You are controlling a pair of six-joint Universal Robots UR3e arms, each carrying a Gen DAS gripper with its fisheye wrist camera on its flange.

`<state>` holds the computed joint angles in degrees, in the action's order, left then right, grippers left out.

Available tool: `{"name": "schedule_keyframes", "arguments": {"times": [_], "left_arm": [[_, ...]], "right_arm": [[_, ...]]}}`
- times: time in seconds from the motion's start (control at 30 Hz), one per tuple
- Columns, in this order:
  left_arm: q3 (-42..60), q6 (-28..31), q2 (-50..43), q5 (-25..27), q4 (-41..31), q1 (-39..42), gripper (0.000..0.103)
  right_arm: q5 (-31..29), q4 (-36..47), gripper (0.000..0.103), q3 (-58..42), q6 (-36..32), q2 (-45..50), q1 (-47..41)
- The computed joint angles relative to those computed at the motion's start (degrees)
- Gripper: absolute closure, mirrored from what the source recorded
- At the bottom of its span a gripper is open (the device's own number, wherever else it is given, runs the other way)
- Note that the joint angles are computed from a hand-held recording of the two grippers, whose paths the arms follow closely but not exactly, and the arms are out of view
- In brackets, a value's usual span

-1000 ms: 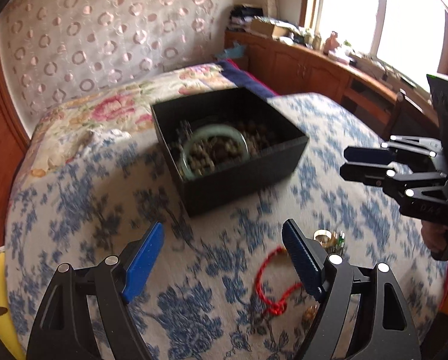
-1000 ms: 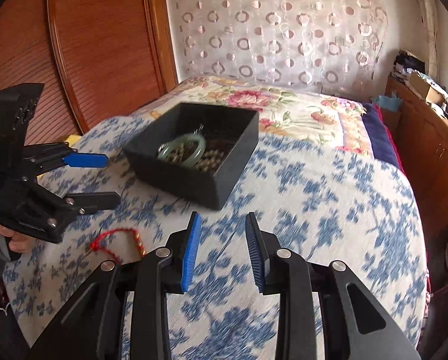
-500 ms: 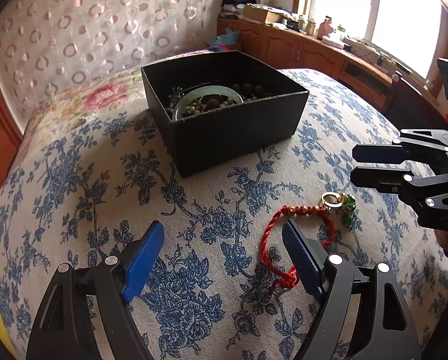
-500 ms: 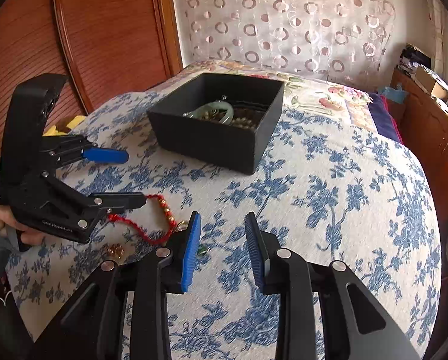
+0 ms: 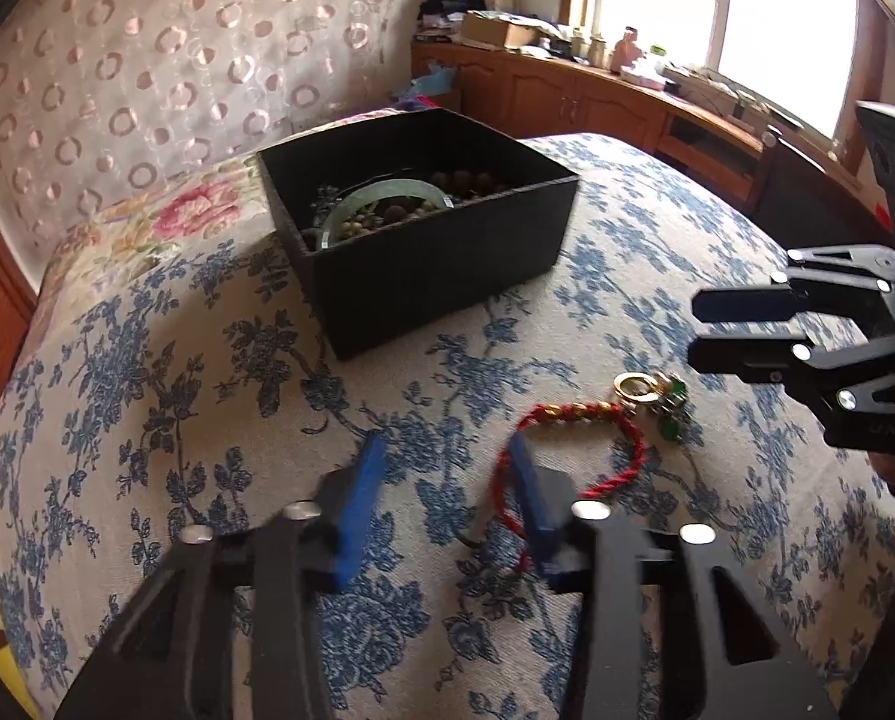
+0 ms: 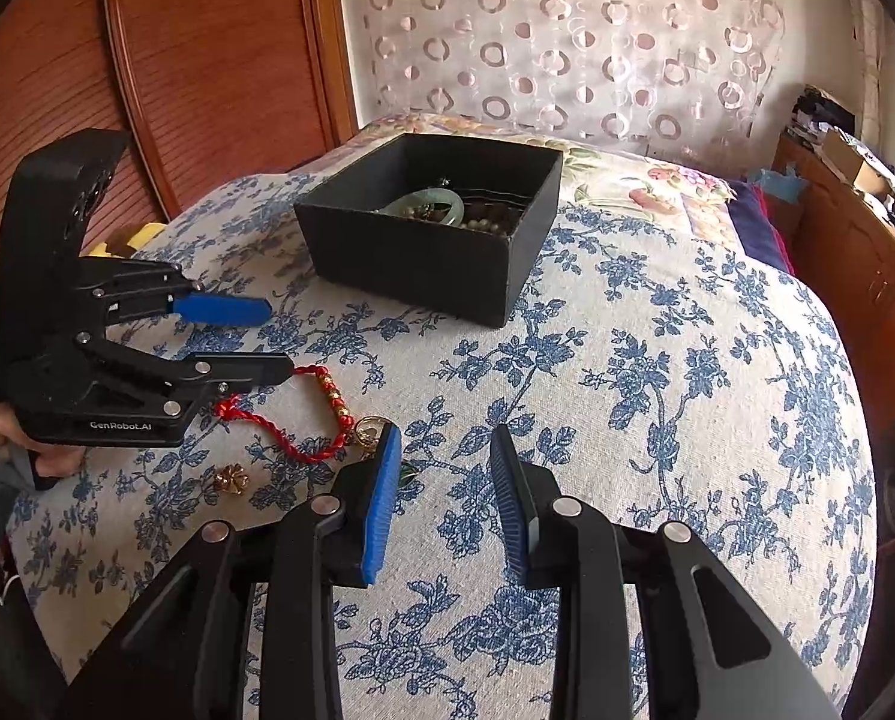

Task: Organize jewelry
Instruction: 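Lower the left gripper onto the red string bracelet and close it while the right gripper approaches the green pendant, then close the right gripper on the green pendant while the left gripper lifts the red bracelet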

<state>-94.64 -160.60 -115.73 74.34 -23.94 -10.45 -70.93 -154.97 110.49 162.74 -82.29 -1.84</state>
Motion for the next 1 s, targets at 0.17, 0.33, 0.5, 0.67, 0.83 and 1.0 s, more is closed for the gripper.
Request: {"name": "schedule_keyframes", "arguments": {"times": [0.17, 0.33, 0.5, 0.67, 0.83, 1.0], "left_arm": [[-1.6, 1.6, 1.4, 0.2, -0.4, -0.8, 0.085], [-2.8, 2.5, 2.5, -0.3, -0.7, -1.2, 0.091], [-3.3, 2.7, 2.6, -0.3, 0.0, -1.6, 0.101], [-5.1, 0.1, 4.2, -0.7, 3.0, -0.7, 0.101], [-7.1, -1.7, 7.2, -2.5, 4.7, 1.4, 0.101], [-8.0, -2.8, 8.0, -3.8, 4.8, 2.4, 0.101]], "right_arm": [[0.1, 0.0, 0.07, 1.1, -0.5, -1.1, -0.1], [0.4, -0.4, 0.07, 1.6, -0.3, -1.0, -0.1], [0.6, -0.7, 0.07, 1.8, -0.3, -0.6, 0.2], [1.4, -0.4, 0.07, 2.5, -0.5, -0.7, 0.3], [1.8, -0.1, 0.063, 1.8, -1.0, 0.7, 1.3], [-0.8, -0.7, 0.061, 0.0, -1.0, 2.8, 3.5]]}}
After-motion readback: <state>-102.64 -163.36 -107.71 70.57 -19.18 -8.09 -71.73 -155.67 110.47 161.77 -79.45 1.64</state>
